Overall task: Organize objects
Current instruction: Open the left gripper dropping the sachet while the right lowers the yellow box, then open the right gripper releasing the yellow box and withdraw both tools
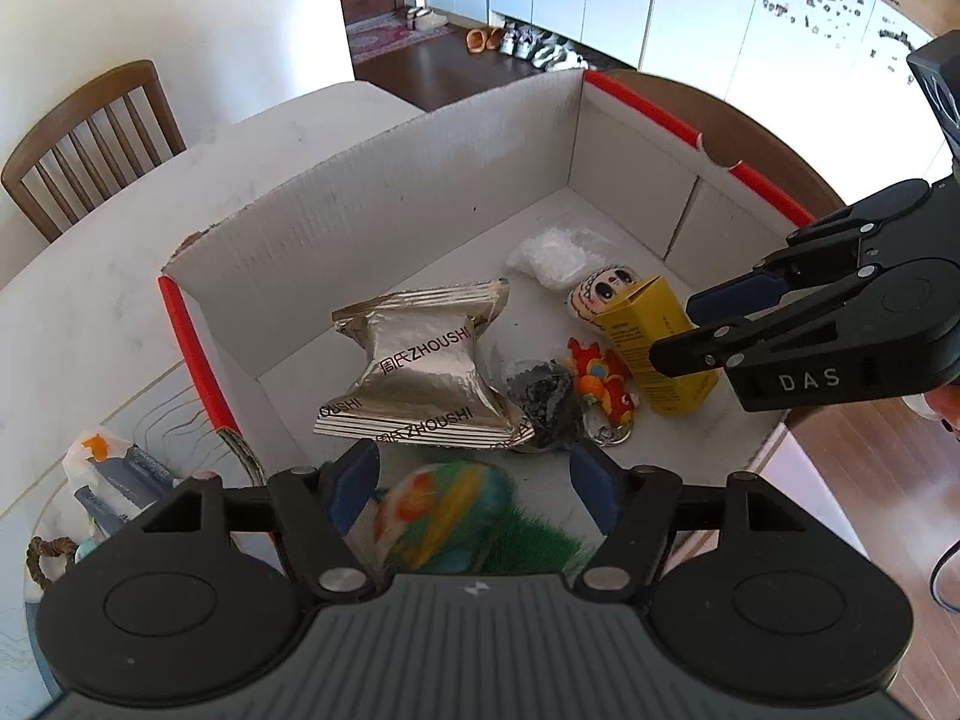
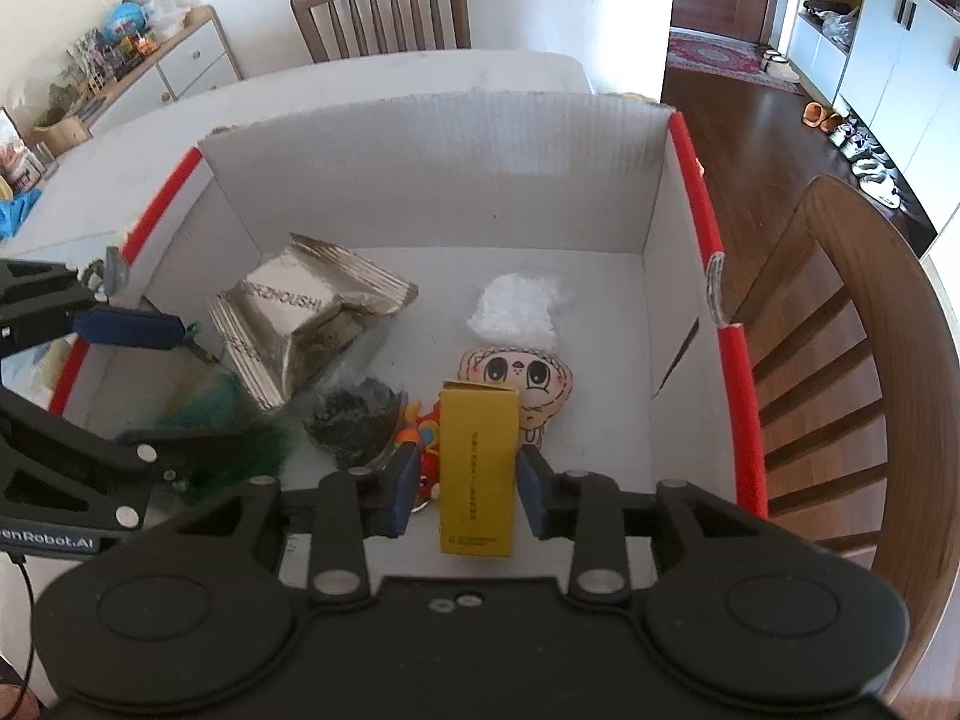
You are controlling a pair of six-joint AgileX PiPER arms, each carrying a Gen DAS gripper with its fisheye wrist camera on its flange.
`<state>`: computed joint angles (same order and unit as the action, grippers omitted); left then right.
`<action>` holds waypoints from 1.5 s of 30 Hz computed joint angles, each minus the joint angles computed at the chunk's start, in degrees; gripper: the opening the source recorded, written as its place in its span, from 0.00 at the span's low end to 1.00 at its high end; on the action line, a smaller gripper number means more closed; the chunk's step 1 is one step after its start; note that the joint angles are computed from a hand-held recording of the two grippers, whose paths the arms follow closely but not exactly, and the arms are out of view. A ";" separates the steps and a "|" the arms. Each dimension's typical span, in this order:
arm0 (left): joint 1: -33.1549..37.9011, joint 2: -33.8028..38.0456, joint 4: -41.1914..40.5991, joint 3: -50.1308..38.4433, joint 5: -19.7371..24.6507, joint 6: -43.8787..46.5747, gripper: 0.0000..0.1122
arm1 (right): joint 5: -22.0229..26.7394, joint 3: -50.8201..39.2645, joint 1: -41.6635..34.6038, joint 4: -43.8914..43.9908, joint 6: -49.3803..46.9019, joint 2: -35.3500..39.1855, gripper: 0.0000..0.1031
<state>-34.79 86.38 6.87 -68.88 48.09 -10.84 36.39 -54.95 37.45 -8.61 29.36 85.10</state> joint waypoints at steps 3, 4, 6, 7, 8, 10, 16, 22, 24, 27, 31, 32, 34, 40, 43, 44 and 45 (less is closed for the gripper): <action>-0.34 -1.94 0.36 0.94 -0.52 -0.96 0.62 | 0.08 0.33 0.73 -0.66 1.08 -1.86 0.34; -0.56 -2.79 0.80 1.34 -0.71 -1.61 0.62 | 0.20 0.42 1.15 -1.26 1.82 -2.67 0.35; -0.64 -4.44 1.36 2.06 -0.94 -2.39 0.62 | 0.31 0.62 2.01 -2.86 3.69 -4.16 0.40; -0.67 -5.19 1.63 2.29 -0.92 -2.79 0.62 | 0.32 0.83 2.47 -3.85 4.82 -4.97 0.45; -0.56 -6.10 1.68 2.61 -1.02 -2.97 0.62 | 0.41 0.89 2.92 -4.72 5.91 -5.72 0.47; -0.12 -7.97 1.47 3.19 -1.12 -3.15 0.62 | 0.59 0.91 3.62 -5.36 7.17 -7.04 0.47; 1.77 -13.63 0.50 5.06 -0.83 -2.65 0.64 | 1.86 0.42 7.40 -9.62 14.43 -9.82 0.49; 7.53 -19.60 -3.45 7.62 -0.57 3.09 0.69 | 4.63 -1.30 14.00 -17.08 25.92 -10.75 0.64; 10.77 -21.41 -5.85 8.37 -0.38 6.72 0.70 | 5.39 -2.31 16.05 -18.70 28.78 -10.21 0.64; 17.21 -24.03 -11.40 9.15 0.68 14.39 0.72 | 6.94 -4.33 19.76 -21.96 34.23 -8.68 0.72; 28.08 -26.56 -20.02 9.81 2.84 26.79 0.74 | 8.69 -7.56 24.07 -25.08 40.18 -5.82 0.76; 31.71 -26.87 -22.91 9.77 3.93 30.79 0.74 | 9.22 -8.66 25.30 -25.96 41.63 -4.64 0.76; 38.29 -26.96 -27.90 9.62 6.12 37.86 0.76 | 10.21 -10.90 27.32 -27.20 43.58 -2.48 0.81; 57.36 -25.34 -39.41 9.86 13.00 57.73 0.85 | 12.38 -18.39 31.68 -28.71 46.70 4.65 0.85; 64.94 -23.06 -42.82 9.70 15.42 64.47 0.88 | 13.98 -22.75 33.05 -28.49 47.00 8.43 0.85; 67.42 -22.18 -43.61 9.66 15.81 66.71 0.89 | 14.42 -24.27 33.30 -28.31 46.88 9.62 0.85; 68.58 -21.57 -43.78 9.66 15.69 67.74 0.89 | 14.80 -25.81 33.54 -28.21 46.89 10.90 0.85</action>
